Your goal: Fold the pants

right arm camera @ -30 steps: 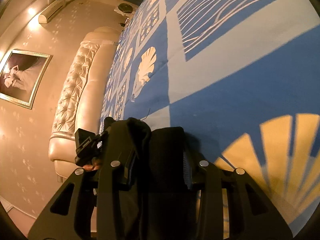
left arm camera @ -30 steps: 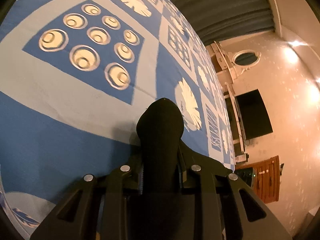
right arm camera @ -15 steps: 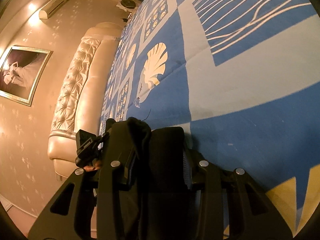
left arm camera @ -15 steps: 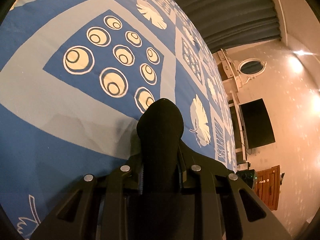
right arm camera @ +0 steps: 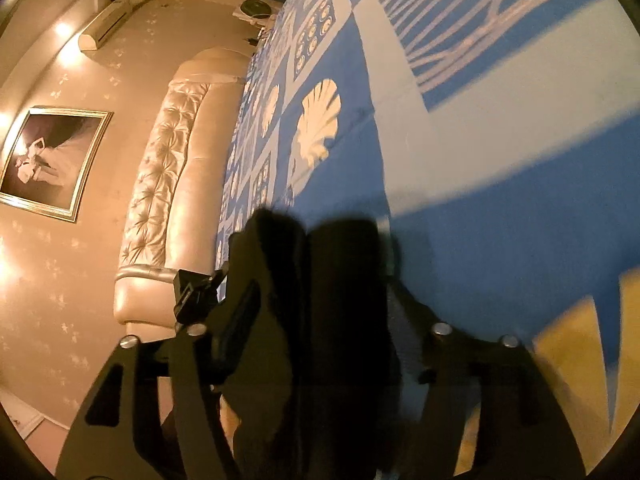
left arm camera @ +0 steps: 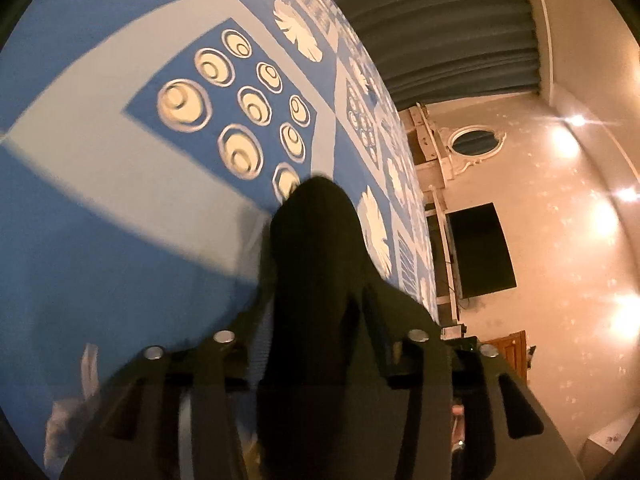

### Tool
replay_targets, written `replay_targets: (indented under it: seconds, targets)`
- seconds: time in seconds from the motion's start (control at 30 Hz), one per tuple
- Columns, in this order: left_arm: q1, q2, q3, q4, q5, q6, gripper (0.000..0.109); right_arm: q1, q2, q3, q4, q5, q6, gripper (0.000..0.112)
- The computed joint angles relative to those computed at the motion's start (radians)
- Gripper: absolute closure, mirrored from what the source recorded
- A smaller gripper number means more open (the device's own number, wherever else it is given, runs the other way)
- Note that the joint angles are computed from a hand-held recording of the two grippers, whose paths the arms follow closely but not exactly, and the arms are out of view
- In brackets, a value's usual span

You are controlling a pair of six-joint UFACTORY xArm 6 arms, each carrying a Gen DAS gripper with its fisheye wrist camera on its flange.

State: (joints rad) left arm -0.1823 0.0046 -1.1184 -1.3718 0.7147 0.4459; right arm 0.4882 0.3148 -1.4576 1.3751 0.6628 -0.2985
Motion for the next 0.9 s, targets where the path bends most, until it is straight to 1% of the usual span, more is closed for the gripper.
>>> replay_targets:
  seconds: [0.1,0.17,0.23,0.3,0.33,0.4,0.47,0.5,0.53,0.6,0.63,0.67,0.7,0.77,0.87,0.9]
  targets:
    - [0.001,-0.104,0.11,0.002,0.011,0.002,0.057,0.009,-0.073,0.098,0.041,0.022,-0.033,0.046]
    - [-0.006,-0.181,0.191,0.01,0.027,-0.003,0.056,0.019,-0.1,0.134,0.055,0.036,-0.052,0.042]
    - [-0.028,-0.246,0.258,0.037,0.015,-0.024,0.056,0.037,-0.104,0.132,0.011,0.039,-0.028,0.037]
    - [-0.042,-0.288,0.301,0.014,0.008,-0.024,0.056,0.053,-0.1,0.118,-0.024,0.047,-0.016,0.031]
    - [-0.046,-0.302,0.315,-0.004,0.014,-0.026,0.056,0.063,-0.1,0.116,-0.044,0.039,-0.005,0.031]
    - [-0.066,-0.321,0.333,-0.006,-0.004,-0.023,0.051,0.077,-0.1,0.113,-0.075,0.03,0.015,0.032]
    - [-0.08,-0.299,0.311,0.03,-0.012,-0.039,0.051,0.089,-0.104,0.112,-0.154,0.03,0.065,0.043]
    - [-0.091,-0.3,0.309,0.06,-0.019,-0.058,0.051,0.096,-0.111,0.119,-0.204,0.023,0.099,0.054]
    - [-0.101,-0.298,0.305,0.075,-0.028,-0.065,0.051,0.098,-0.115,0.124,-0.213,0.016,0.109,0.062]
    - [-0.105,-0.291,0.298,0.089,-0.024,-0.07,0.051,0.099,-0.13,0.149,-0.172,0.008,0.089,0.069]
    - [-0.099,-0.285,0.295,0.087,-0.012,-0.078,0.053,0.1,-0.137,0.158,-0.16,0.004,0.084,0.071]
    - [-0.097,-0.277,0.289,0.091,-0.003,-0.086,0.061,0.102,-0.141,0.161,-0.16,-0.001,0.087,0.072]
    - [-0.094,-0.271,0.284,0.102,0.002,-0.1,0.065,0.106,-0.144,0.157,-0.168,-0.006,0.092,0.074]
    - [-0.09,-0.271,0.284,0.089,0.009,-0.11,0.07,0.115,-0.155,0.154,-0.183,-0.02,0.104,0.077]
    - [-0.098,-0.269,0.272,0.104,-0.004,-0.127,0.072,0.116,-0.178,0.169,-0.194,-0.015,0.104,0.078]
    - [-0.102,-0.267,0.27,0.118,-0.01,-0.126,0.072,0.113,-0.163,0.15,-0.203,-0.002,0.115,0.078]
